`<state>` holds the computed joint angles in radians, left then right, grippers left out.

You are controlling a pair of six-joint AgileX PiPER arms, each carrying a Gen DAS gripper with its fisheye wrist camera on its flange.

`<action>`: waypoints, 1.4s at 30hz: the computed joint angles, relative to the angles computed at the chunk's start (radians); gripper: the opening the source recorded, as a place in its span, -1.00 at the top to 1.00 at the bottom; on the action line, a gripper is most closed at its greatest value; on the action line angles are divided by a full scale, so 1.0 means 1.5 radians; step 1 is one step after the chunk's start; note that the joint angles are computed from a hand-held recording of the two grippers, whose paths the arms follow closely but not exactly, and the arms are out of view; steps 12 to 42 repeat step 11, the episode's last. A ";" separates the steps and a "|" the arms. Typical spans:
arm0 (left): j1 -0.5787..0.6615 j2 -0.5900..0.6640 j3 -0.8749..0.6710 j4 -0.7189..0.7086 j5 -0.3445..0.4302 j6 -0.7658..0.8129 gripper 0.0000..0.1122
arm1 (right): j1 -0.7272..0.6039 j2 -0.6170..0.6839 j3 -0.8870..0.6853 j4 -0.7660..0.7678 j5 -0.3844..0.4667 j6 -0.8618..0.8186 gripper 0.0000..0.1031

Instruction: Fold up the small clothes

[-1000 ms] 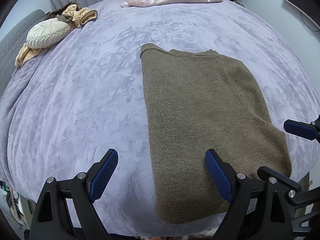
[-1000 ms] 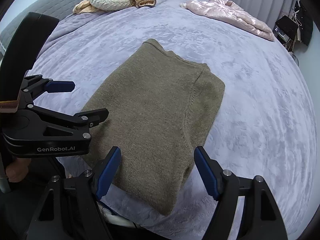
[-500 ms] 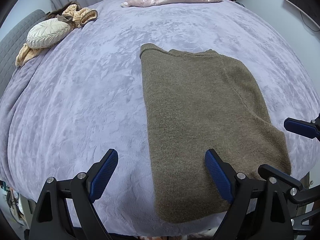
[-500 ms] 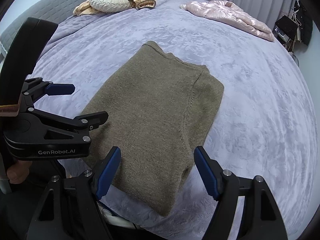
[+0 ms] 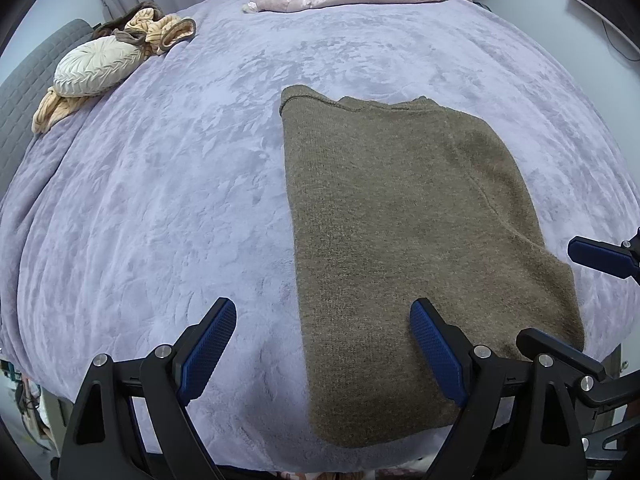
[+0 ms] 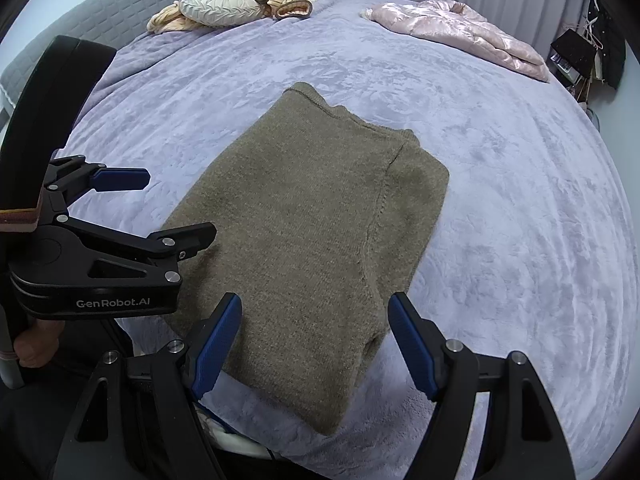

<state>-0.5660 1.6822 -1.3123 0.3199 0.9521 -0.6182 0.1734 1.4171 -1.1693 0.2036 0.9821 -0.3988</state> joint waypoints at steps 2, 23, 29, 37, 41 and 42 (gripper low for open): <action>-0.001 -0.002 0.002 0.003 -0.003 -0.003 -0.60 | -0.003 0.000 0.002 0.005 -0.001 -0.003 -0.52; -0.045 0.009 -0.056 0.025 0.019 0.002 -0.60 | -0.045 -0.008 0.026 0.043 -0.018 -0.033 -0.52; -0.045 0.009 -0.056 0.025 0.019 0.002 -0.60 | -0.045 -0.008 0.026 0.043 -0.018 -0.033 -0.52; -0.045 0.009 -0.056 0.025 0.019 0.002 -0.60 | -0.045 -0.008 0.026 0.043 -0.018 -0.033 -0.52; -0.045 0.009 -0.056 0.025 0.019 0.002 -0.60 | -0.045 -0.008 0.026 0.043 -0.018 -0.033 -0.52; -0.045 0.009 -0.056 0.025 0.019 0.002 -0.60 | -0.045 -0.008 0.026 0.043 -0.018 -0.033 -0.52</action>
